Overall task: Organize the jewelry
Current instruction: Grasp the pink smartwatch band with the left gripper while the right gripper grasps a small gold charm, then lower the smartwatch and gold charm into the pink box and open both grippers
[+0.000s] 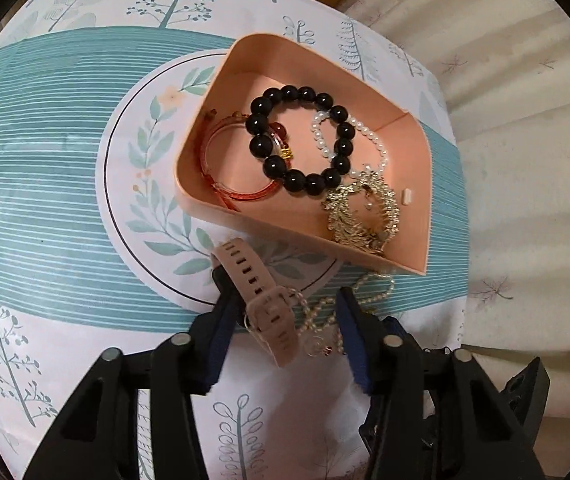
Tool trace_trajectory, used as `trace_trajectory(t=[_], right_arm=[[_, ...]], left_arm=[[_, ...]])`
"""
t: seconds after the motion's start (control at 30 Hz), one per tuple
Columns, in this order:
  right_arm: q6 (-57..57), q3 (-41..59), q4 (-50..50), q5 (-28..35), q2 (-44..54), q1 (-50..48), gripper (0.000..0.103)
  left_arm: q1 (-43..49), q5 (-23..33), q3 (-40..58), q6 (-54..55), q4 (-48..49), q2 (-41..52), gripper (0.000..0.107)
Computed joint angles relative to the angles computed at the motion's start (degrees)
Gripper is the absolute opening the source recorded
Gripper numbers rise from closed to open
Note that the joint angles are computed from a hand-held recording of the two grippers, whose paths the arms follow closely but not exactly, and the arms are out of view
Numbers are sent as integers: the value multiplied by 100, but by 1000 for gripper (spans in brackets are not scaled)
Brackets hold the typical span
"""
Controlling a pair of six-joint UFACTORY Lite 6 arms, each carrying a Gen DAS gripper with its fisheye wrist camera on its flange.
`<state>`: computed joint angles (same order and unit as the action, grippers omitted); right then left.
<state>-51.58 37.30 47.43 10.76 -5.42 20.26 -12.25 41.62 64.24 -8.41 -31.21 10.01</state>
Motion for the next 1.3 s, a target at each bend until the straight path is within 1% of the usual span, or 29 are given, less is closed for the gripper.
trace_trajectory(t=[0.07, 0.13, 0.23, 0.27, 0.3, 0.37, 0.4, 0.43, 0.6, 0.77, 0.9, 1.07, 1.23, 1.3], right_arm=[[441, 10, -429, -152, 115, 113, 25], [587, -9, -546, -238, 146, 150, 25], [13, -6, 49, -229, 192, 95, 25], [-78, 13, 141, -239, 220, 87, 25], [-228, 52, 281, -233, 256, 63, 25], [-354, 101, 419, -251, 322, 49, 25], [-539, 121, 617, -215, 340, 22, 21], [-485, 167, 574, -166, 385, -3, 20], [-360, 201, 474, -103, 393, -22, 20], [41, 323, 108, 79, 410, -73, 20], [397, 434, -221, 318, 286, -125, 20], [1340, 732, -1131, 701, 0, -60, 20], [1792, 1359, -1490, 1076, -45, -31, 20], [1931, 1583, -1626, 1164, -19, -21, 20]], left_arm=[[7, -45, -11, 62, -78, 40, 38], [24, -61, 0, 111, -83, 64, 35], [35, -73, 10, 143, -9, 71, 27], [31, -78, 42, 127, 24, 117, 21], [36, -76, 60, 112, 52, 144, 18], [79, -73, 47, 107, 44, 162, 18], [113, -89, 17, 160, -39, 154, 18], [137, -95, -20, 196, -86, 126, 17], [178, 18, -30, 276, -97, 23, 17], [249, 218, -92, 217, -74, -228, 17], [250, 582, 91, -71, 197, -369, 17], [332, 1271, 511, -281, 533, -580, 17], [450, 2010, 1318, -323, 716, -490, 17], [426, 2203, 1729, -411, 923, -367, 17]])
